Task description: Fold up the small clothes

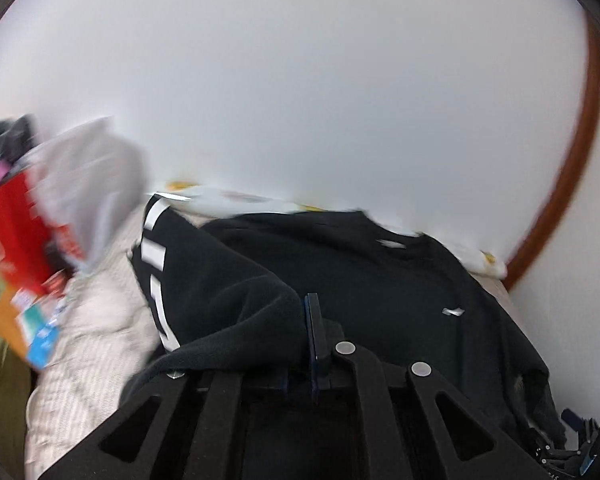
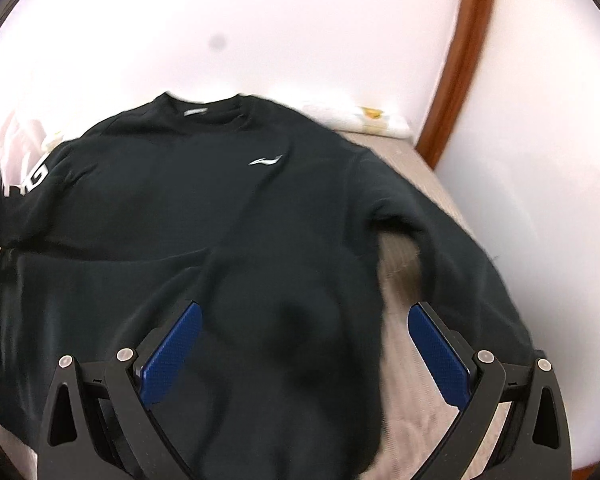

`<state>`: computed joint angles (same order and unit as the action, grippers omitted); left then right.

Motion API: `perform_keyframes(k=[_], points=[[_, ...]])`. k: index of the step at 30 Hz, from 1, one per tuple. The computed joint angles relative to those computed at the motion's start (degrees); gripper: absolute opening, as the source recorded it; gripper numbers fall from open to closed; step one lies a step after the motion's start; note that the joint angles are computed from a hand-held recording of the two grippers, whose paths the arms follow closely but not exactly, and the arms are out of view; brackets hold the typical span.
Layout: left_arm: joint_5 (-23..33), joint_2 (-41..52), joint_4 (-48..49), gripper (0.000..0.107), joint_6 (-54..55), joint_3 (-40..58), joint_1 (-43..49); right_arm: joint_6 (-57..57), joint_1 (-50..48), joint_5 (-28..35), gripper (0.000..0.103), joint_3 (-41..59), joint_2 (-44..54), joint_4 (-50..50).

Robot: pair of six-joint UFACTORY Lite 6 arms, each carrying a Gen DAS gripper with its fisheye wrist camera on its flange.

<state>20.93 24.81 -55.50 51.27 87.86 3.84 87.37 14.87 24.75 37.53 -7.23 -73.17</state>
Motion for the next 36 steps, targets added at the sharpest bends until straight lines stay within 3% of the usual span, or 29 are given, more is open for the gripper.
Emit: perform_keyframes(k=[8, 12, 17, 20, 26, 29, 30, 31, 33, 36], points=[[-4.3, 11.7, 27.96, 0.007, -26.37, 11.13, -17.61, 4.5, -14.51, -8.22, 0.102, -6.23, -2.76, -10.25], [-3.61, 16.47, 40.36, 0.007, -37.57, 14.56, -22.54, 14.24, -18.7, -10.6, 0.102, -9.66, -2.79, -22.54], [-0.67, 18.36, 37.44, 0.007, -35.31, 15.65, -24.27, 21.71, -21.08, -11.91, 0.102, -9.9, -0.43, -31.22], [0.54, 15.82, 34.27, 0.011, -31.62, 12.69, -23.89, 17.95, -20.32, -11.27, 0.102, -10.01, -1.5, -27.82], [4.1, 6.09, 14.63, 0.023, -11.75, 1.58, -17.67, 5.9, -13.99, -11.03, 0.099, -8.45, -5.84, -14.48], [4.37, 1.16, 9.2, 0.044, -4.75, -4.01, -12.25, -0.84, -8.94, -12.02, 0.082, -5.5, -5.72, -6.2], [4.7, -0.36, 6.97, 0.061, -2.02, -5.74, -10.11, -2.55, -6.96, -11.88, 0.078, -3.98, -4.73, -3.69], [4.51, -2.15, 3.31, 0.069, 2.26, -8.01, -7.74, -2.77, -4.56, -11.43, 0.07, -2.34, -3.41, -2.53], [3.67, -5.29, -2.11, 0.069, 9.93, -12.18, -2.75, -3.92, 0.65, -9.82, 0.068, 2.92, 1.79, 0.19], [2.93, -5.92, 1.12, 0.069, 10.75, -14.24, 3.88, -1.72, 6.94, -7.72, 0.068, 10.34, 10.06, -0.48]])
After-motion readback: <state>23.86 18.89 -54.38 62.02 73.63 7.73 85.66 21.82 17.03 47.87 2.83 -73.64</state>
